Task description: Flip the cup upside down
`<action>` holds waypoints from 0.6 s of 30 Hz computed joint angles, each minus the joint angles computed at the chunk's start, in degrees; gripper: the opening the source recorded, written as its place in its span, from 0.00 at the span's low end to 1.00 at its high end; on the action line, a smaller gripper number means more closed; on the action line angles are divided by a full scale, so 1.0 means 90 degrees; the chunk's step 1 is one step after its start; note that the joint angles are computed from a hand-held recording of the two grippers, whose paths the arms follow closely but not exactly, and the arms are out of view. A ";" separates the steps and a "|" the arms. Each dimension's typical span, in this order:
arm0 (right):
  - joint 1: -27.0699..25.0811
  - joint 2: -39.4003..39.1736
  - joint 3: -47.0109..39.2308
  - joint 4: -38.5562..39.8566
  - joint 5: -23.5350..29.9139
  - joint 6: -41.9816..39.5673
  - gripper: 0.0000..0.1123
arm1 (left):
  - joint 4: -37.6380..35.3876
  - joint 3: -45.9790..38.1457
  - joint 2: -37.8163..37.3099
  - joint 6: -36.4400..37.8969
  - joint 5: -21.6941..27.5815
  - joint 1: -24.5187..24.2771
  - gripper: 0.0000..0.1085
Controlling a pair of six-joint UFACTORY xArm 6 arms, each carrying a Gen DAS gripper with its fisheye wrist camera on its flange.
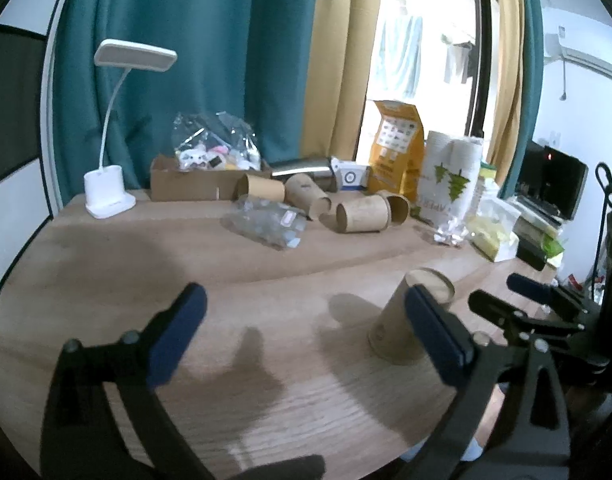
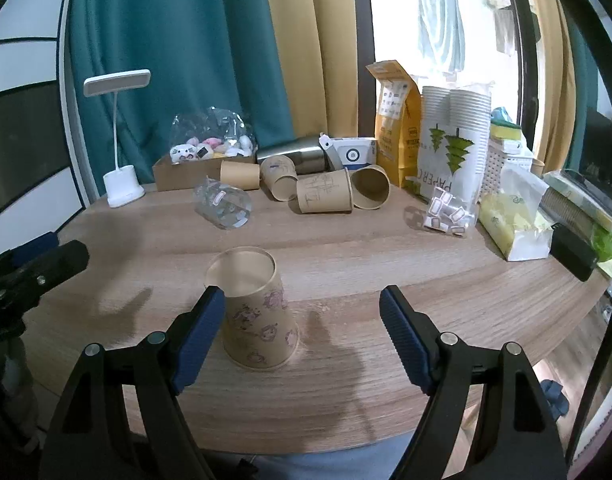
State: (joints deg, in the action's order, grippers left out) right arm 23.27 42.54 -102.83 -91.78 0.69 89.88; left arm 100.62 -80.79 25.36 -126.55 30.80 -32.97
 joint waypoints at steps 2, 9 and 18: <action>-0.0009 0.0008 0.0007 0.0128 -0.0011 -0.0122 0.73 | 0.0000 -0.0011 0.0006 -0.0006 -0.0013 0.0007 0.93; -0.0047 -0.0002 0.0049 0.0362 -0.0072 -0.0356 0.73 | -0.0007 -0.0037 0.0021 0.0036 -0.0032 0.0018 0.93; -0.0043 0.0001 0.0048 0.0355 -0.0057 -0.0338 0.73 | -0.0077 -0.0036 0.0016 0.0085 -0.0003 0.0025 0.93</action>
